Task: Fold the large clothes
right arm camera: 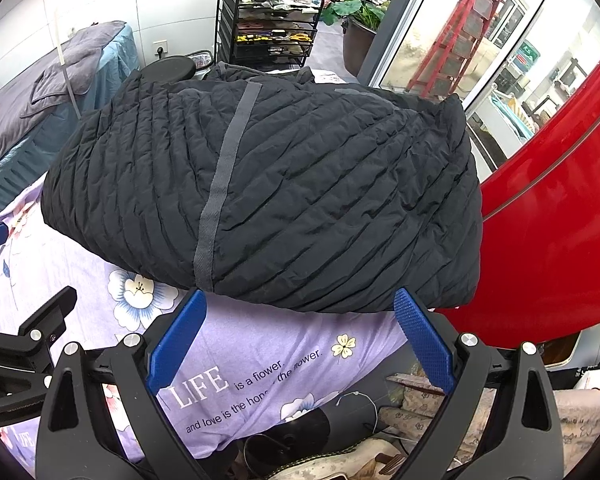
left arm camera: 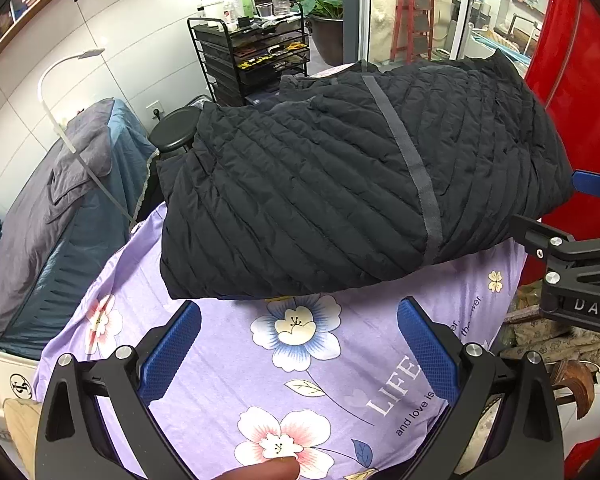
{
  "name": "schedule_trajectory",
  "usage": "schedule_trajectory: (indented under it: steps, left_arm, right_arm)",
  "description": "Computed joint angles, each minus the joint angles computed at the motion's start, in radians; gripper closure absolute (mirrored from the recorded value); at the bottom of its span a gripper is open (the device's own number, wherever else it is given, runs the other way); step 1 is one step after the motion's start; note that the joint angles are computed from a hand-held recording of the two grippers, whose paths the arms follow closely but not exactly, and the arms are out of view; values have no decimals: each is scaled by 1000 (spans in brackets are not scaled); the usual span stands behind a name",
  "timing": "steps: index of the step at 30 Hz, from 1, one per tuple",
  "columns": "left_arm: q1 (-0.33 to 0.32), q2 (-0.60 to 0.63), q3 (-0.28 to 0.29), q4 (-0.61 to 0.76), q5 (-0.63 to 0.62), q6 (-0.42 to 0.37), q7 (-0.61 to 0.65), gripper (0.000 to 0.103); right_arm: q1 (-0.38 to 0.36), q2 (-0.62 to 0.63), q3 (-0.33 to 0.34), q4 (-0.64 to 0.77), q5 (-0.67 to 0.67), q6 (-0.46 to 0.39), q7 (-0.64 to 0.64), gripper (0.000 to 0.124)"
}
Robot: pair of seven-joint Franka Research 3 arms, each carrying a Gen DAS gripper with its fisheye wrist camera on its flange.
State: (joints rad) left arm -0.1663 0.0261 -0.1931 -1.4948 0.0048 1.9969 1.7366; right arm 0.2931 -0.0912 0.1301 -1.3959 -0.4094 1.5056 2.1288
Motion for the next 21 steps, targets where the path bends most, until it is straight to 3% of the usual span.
schedule_trajectory:
  steps: [21]
  left_arm:
    - [-2,-5,-1,-12,12,11,-4,6]
  right_arm:
    - [4,3,1,5,0,-5,5,30]
